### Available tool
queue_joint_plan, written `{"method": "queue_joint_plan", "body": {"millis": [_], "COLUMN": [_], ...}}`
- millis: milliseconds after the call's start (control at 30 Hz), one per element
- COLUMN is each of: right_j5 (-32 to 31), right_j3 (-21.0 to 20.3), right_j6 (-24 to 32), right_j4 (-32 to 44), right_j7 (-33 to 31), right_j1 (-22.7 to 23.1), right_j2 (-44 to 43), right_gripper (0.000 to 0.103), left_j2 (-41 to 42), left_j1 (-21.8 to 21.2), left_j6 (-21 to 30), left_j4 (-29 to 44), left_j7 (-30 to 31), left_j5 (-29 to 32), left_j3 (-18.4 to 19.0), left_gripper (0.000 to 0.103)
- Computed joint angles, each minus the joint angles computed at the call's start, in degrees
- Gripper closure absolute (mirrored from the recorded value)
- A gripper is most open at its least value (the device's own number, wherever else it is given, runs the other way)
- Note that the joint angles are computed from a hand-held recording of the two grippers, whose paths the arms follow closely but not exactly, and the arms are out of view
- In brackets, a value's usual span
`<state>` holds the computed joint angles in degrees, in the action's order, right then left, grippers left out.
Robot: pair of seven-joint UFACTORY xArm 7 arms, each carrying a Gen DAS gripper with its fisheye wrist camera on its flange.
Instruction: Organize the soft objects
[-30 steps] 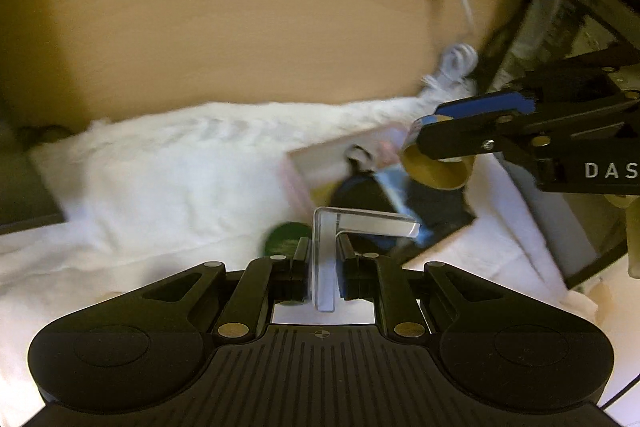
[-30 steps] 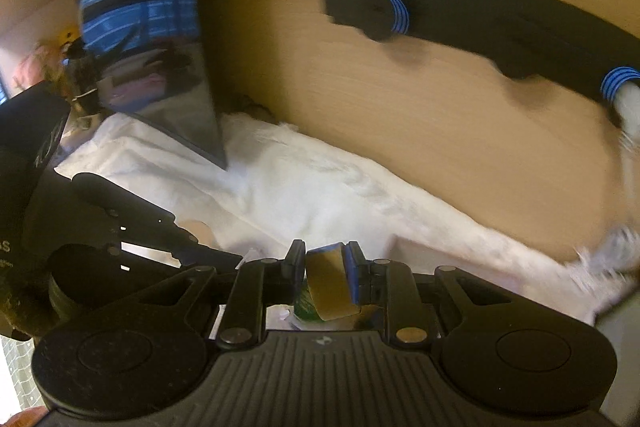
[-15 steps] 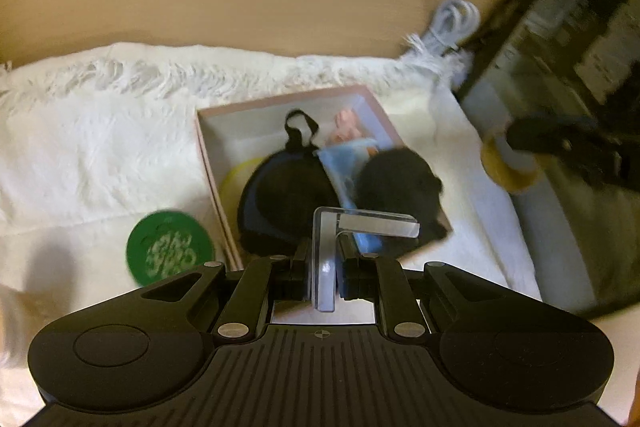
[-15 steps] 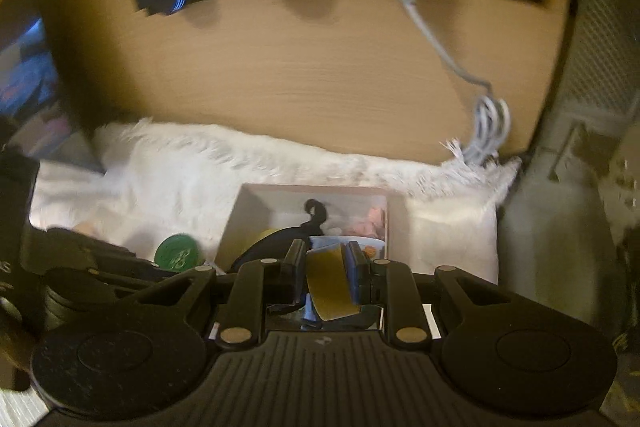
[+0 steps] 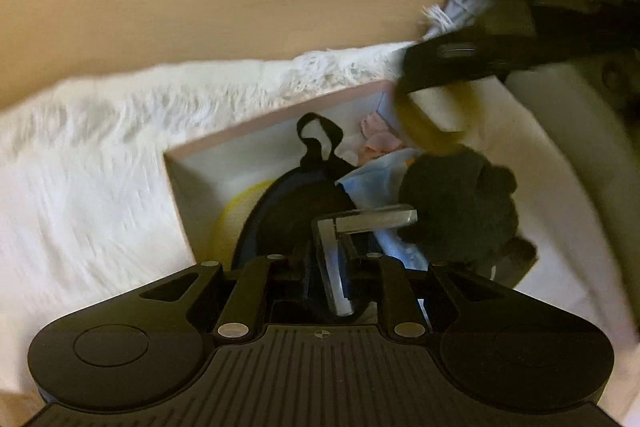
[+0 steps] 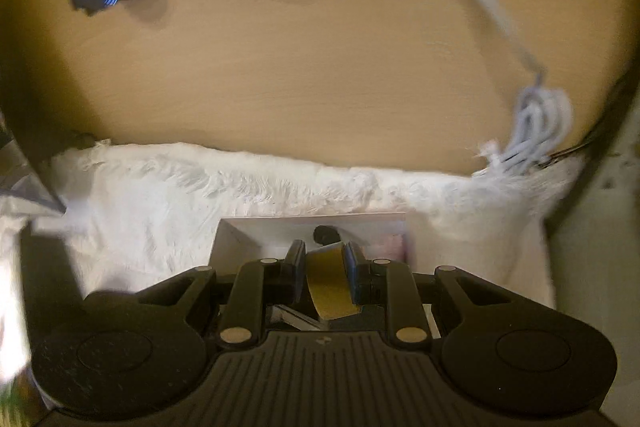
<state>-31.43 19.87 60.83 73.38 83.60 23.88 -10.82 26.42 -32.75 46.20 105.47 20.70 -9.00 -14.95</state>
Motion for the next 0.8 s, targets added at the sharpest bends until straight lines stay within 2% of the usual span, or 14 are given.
{"method": "queue_joint_plan", "body": {"millis": [167, 333, 400, 500, 567, 633, 700, 800], "right_j5": [6.5, 14.2, 15.0, 13.6, 11.4, 8.1, 4.5, 1.1], "right_j3": [-4.0, -6.9, -7.0, -6.4, -5.4, -3.8, -2.1, -0.2], "right_j6": [0.0, -2.3, -3.0, -4.0, -3.6, -0.8, 2.9, 7.3], "right_j4": [2.0, -0.4, -1.8, -3.5, -3.9, -2.2, -0.4, 1.4], "right_j7": [-4.5, -5.9, -4.1, -1.2, 1.0, 2.9, 5.2, 7.6], "right_j1": [-0.9, -1.2, -1.1, -0.7, -0.5, -0.2, 0.3, 0.9], "right_j2": [6.4, 8.2, 7.9, 6.1, 4.3, 3.4, 2.3, 1.0], "right_gripper": [0.082, 0.082, 0.082, 0.081, 0.071, 0.054, 0.051, 0.05], "left_j2": [0.5, 1.9, 2.0, 2.0, 2.7, 3.8, 3.5, 0.8], "left_j1": [0.5, 2.0, 2.5, 2.7, 2.0, 1.7, 2.5, 4.1], "left_j6": [-4.0, -1.5, -0.9, -0.9, 1.2, 5.6, 7.0, 4.6], "left_j4": [-1.0, 1.3, 1.6, 1.5, 3.3, 6.1, 6.2, 3.6], "left_j7": [2.1, 4.2, 4.9, 6.0, 5.4, 4.8, 5.5, 7.4], "left_j5": [-0.3, -3.2, -4.4, -4.9, -3.8, -3.2, -4.7, -8.0], "left_j3": [-0.4, -1.3, -1.5, -1.4, -0.7, -0.4, -0.8, -1.7], "left_gripper": [0.082, 0.083, 0.084, 0.083, 0.082, 0.076, 0.076, 0.076]}}
